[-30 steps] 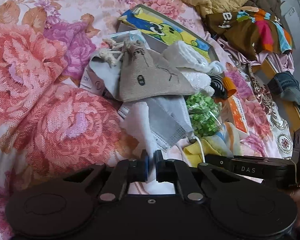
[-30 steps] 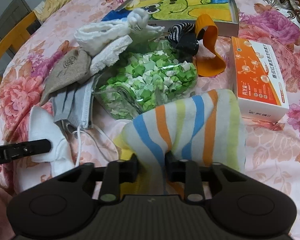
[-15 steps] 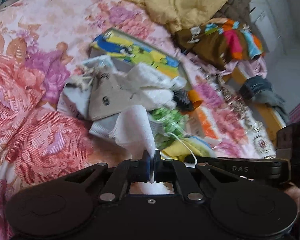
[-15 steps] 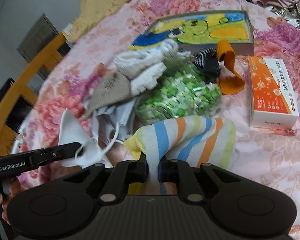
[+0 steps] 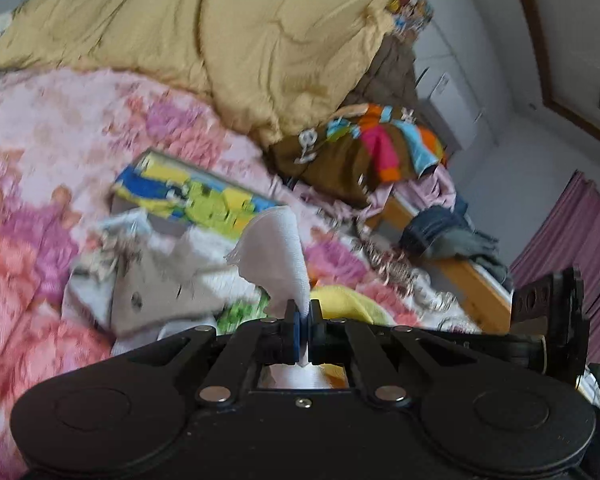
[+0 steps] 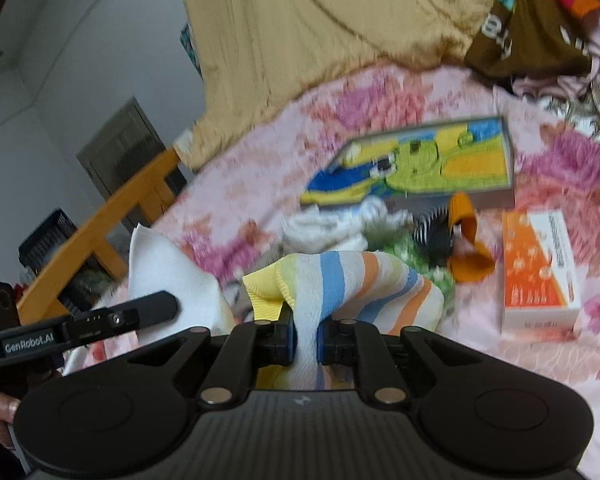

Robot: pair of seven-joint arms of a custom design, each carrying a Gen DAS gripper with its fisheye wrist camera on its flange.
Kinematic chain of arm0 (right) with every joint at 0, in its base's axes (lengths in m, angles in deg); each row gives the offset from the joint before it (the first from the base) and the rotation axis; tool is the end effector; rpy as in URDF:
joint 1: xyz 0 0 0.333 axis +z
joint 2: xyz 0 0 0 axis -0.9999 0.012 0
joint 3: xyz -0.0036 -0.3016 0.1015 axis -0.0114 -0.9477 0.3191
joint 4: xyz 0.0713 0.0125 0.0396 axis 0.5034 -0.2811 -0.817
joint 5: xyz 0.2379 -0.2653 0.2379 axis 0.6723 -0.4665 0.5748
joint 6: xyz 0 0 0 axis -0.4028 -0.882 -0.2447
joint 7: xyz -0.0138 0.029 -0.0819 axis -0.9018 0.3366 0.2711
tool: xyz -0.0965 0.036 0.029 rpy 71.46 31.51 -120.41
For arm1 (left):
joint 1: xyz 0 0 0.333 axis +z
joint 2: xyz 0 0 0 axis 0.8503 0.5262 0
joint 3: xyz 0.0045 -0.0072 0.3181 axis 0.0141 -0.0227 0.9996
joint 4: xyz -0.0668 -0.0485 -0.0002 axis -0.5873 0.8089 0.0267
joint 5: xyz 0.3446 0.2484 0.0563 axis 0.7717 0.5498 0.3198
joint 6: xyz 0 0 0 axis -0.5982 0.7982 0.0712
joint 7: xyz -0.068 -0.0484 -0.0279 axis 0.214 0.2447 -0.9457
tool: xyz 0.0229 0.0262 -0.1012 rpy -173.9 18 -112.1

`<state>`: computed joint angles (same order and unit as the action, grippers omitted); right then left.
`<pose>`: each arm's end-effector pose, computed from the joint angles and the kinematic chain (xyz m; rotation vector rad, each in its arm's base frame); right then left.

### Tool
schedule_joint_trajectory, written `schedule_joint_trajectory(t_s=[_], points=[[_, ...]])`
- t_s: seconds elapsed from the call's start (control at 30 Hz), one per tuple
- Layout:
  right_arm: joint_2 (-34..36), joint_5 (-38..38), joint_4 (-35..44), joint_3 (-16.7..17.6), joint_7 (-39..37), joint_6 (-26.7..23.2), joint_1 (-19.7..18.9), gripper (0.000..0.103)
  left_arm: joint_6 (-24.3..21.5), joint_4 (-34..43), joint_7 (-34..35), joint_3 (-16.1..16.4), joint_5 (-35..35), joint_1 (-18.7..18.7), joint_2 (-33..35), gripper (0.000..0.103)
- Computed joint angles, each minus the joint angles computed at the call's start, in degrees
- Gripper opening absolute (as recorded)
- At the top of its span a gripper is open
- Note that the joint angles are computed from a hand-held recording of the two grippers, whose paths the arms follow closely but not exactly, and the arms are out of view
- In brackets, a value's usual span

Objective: Organize soft objects
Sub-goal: 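Lift and carry the towel and white cloth over the cartoon tray with both tools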

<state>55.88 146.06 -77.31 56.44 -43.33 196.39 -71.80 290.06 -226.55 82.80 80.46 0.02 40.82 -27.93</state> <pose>0.5257 0.1257 0.5152 -1.7815 1.0995 -0.0693 0.4043 -0.1787 0.5045 -1.7763 1.4683 -1.5815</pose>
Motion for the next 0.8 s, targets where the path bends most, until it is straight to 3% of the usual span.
schedule_joint_trajectory(t_s=[0.23, 0.43, 0.63, 0.8], points=[[2.0, 3.0, 4.1, 0.5, -1.8, 2.9, 0.1, 0.011, 0.6, 6.3, 1.3, 1.7, 2.1, 0.8, 3.5, 0.002], [8.8, 2.1, 12.5, 2.2, -1.2, 5.9, -0.4, 0.011, 0.1, 15.0, 1.6, 2.4, 3.0, 3.6, 10.2, 0.003], [20.2, 0.8, 24.8, 5.6, 2.6, 11.7, -2.1, 0.011, -1.9, 27.6, -5.3, 7.6, 12.7, 3.0, 21.4, 0.003], [30.1, -3.5, 34.7, 8.4, 8.4, 15.4, -4.2, 0.011, -4.0, 39.1, -9.2, 4.6, 17.0, 7.9, 32.1, 0.003]])
